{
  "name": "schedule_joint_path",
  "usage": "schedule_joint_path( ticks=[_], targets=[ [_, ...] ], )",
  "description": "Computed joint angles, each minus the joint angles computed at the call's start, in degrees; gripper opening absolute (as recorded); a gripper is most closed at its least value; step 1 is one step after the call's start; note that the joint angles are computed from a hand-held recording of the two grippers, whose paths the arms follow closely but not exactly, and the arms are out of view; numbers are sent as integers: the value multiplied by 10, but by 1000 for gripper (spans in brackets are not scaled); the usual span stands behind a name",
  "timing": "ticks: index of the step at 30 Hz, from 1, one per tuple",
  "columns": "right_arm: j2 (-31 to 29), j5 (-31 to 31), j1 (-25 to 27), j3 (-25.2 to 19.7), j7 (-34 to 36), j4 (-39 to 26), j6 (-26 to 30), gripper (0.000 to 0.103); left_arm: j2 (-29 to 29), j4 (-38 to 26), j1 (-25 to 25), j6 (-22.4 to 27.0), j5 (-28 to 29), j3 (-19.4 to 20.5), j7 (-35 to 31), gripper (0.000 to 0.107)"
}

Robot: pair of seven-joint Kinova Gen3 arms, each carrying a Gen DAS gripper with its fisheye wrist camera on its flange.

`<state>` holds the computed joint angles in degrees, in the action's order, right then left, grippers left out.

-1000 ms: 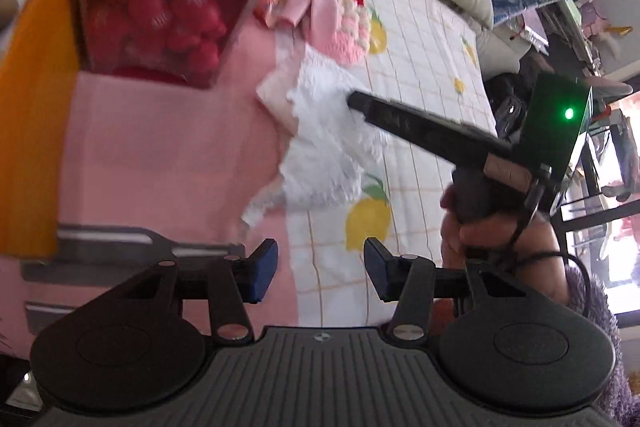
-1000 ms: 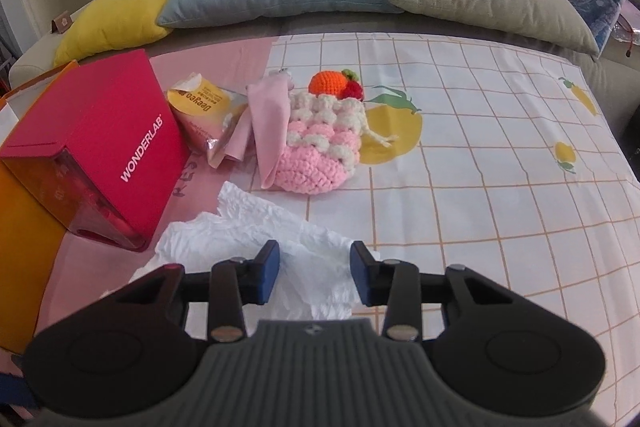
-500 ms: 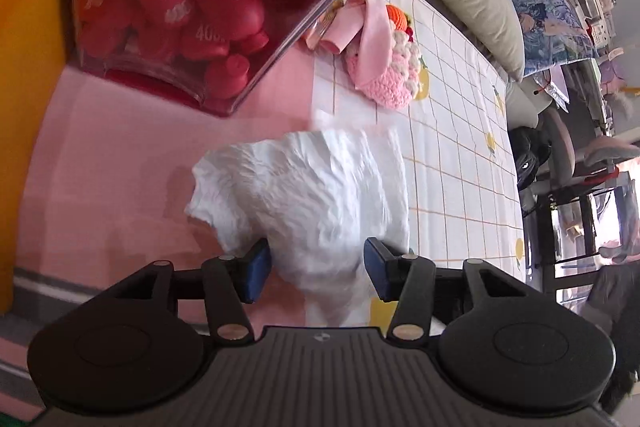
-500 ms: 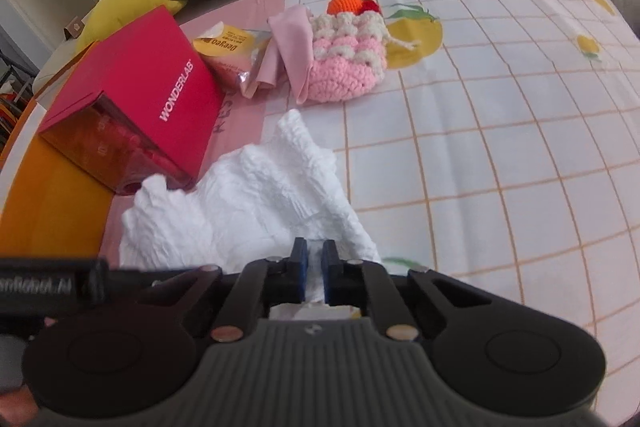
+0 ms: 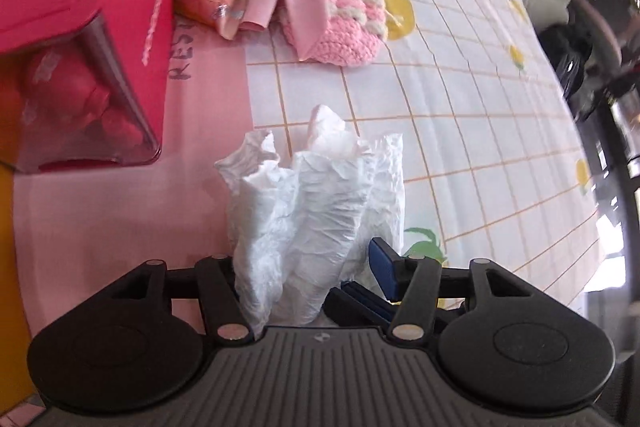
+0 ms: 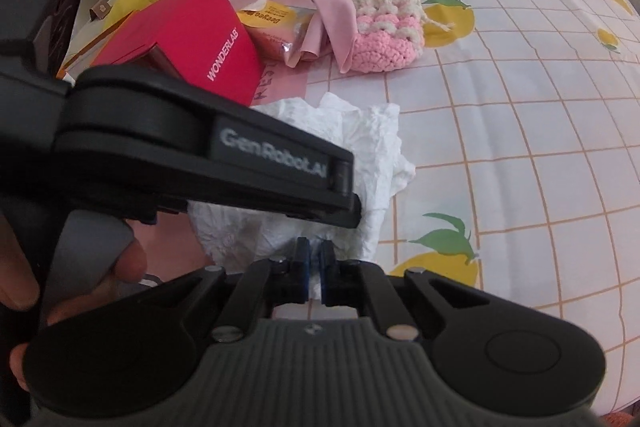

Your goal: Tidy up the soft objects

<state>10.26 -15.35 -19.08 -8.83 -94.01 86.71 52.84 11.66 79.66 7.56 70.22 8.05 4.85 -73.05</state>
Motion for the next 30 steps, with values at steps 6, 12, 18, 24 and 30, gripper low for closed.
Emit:
schedule_joint_path(
  ticks=[6, 12, 18, 24, 30],
  targets=[
    [1, -8, 5, 0, 8, -1, 1, 1, -7, 5, 37, -7, -60, 10, -16, 42],
    [-1, 18, -3, 4, -4, -24, 28, 11, -39, 51, 2, -44, -8, 0, -72, 21],
    [-11, 101, -25, 23, -56, -39, 31, 20, -84, 65, -31, -37, 13, -15, -91, 20],
    [40, 88, -13, -3, 46, -93, -42, 20, -85, 22, -54, 24, 18, -27, -96, 20],
    [151, 98, -44, -11, 129, -229, -15, 20, -74, 3, -77, 57, 45, -34, -76, 21]
  ],
)
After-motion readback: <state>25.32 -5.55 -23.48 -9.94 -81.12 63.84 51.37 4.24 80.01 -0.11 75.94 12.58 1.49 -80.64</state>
